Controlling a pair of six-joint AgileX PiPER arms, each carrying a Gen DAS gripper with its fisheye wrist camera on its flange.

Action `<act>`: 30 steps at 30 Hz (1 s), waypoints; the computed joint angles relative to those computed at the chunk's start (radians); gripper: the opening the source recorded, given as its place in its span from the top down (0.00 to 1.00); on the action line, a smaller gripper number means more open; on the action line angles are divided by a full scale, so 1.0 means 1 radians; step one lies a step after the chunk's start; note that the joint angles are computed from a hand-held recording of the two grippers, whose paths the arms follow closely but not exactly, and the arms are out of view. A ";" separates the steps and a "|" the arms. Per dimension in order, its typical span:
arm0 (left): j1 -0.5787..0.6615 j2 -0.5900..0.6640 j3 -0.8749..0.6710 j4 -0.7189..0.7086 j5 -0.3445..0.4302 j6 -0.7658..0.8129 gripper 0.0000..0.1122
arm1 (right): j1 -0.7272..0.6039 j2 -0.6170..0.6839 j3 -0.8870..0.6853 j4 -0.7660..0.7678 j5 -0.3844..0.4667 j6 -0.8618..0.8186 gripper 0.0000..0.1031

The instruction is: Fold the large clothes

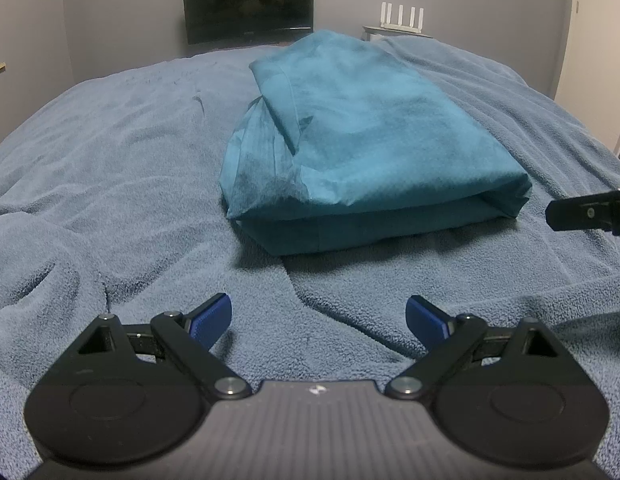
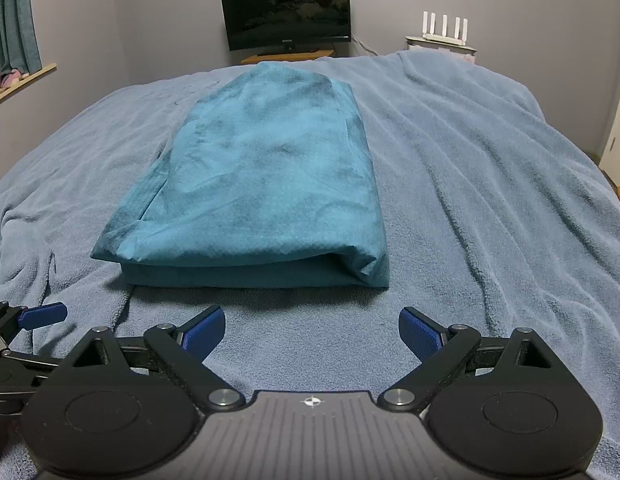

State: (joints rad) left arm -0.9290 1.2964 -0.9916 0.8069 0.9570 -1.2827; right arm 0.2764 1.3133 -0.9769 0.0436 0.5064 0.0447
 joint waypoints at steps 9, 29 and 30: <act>0.002 0.000 -0.002 -0.006 -0.001 0.004 0.16 | -0.004 0.001 -0.001 0.008 0.003 -0.008 0.07; 0.000 0.000 -0.004 -0.007 0.003 0.003 0.16 | -0.009 0.001 -0.002 0.018 0.006 -0.017 0.07; 0.001 0.000 -0.003 -0.008 0.002 0.004 0.16 | -0.009 0.001 -0.001 0.020 0.006 -0.018 0.07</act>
State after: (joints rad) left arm -0.9281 1.2962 -0.9950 0.7988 0.9592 -1.2783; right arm 0.2671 1.3141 -0.9777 0.0631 0.5121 0.0265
